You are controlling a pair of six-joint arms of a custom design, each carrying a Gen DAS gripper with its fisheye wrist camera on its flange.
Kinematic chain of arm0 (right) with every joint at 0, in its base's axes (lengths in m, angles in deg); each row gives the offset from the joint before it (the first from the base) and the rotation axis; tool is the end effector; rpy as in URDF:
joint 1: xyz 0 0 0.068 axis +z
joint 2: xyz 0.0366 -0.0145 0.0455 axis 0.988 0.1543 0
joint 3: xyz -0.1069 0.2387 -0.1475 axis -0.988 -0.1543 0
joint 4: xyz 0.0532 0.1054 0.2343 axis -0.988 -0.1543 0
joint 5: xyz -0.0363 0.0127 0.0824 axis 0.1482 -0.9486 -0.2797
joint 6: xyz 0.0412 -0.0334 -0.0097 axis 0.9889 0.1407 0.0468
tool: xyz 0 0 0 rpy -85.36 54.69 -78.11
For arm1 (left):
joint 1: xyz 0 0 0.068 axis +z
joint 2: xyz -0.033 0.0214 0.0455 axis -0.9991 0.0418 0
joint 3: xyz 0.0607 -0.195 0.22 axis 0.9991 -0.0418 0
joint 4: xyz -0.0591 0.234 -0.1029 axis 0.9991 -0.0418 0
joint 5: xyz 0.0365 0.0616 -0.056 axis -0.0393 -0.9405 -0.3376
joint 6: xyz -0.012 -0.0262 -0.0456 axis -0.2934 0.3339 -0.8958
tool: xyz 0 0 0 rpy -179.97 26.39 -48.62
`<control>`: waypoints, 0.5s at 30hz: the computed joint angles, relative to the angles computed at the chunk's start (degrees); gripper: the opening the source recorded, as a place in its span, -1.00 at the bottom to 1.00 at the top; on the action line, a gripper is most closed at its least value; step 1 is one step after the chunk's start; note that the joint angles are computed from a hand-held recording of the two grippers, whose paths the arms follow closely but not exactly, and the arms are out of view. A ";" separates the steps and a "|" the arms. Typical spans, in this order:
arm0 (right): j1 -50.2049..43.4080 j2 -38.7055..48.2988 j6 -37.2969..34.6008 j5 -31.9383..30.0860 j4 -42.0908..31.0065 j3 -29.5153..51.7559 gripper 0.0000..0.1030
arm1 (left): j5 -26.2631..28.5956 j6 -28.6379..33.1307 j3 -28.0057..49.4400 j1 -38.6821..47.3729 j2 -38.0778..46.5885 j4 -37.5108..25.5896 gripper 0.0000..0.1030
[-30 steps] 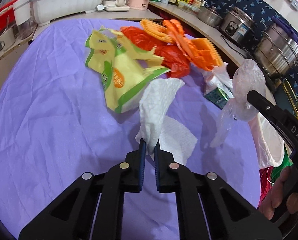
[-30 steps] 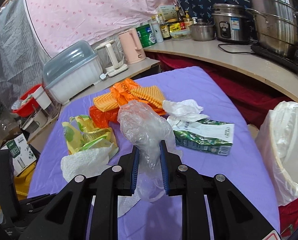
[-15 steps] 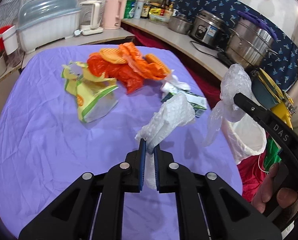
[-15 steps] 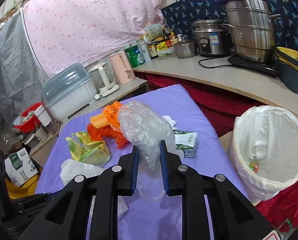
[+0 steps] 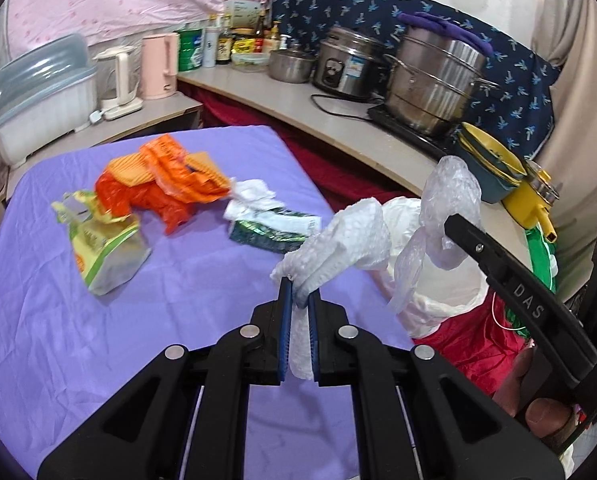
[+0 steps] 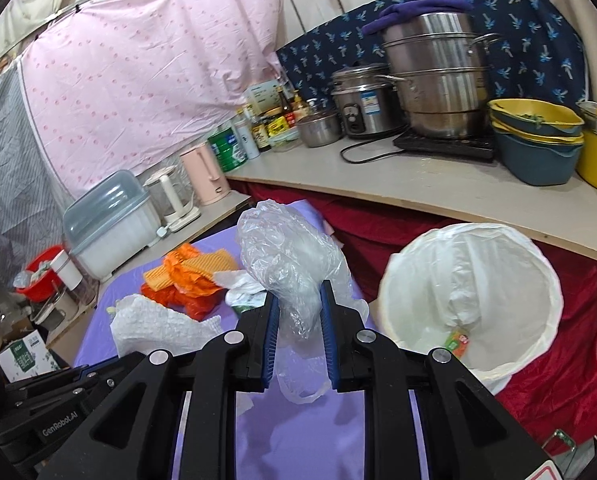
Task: Collect trash
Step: 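Carry the plastic bag and tissue over the bin and release both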
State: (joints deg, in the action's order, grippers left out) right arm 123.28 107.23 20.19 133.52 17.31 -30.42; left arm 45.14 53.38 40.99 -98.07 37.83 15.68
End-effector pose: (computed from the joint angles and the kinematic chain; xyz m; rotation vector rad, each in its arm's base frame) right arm 0.2028 0.1490 0.2180 0.6460 1.9952 0.0713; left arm 0.2975 -0.0716 0.2326 0.6835 2.3144 -0.5661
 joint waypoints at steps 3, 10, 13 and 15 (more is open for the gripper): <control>-0.40 -3.87 1.52 1.39 -2.39 -2.31 -0.63 | -1.31 -1.54 0.23 -3.74 -0.48 0.80 -0.85; -3.01 -12.01 3.54 2.98 -8.03 -6.49 -0.63 | -4.34 -4.89 1.44 -11.72 0.35 2.62 -0.85; -5.57 -15.41 2.95 2.43 -9.21 -8.40 -0.63 | -5.64 -6.28 2.56 -15.21 1.53 3.25 -0.85; -7.91 -17.54 1.97 1.60 -9.38 -9.81 -0.63 | -6.49 -7.26 3.71 -17.70 2.69 3.86 -0.85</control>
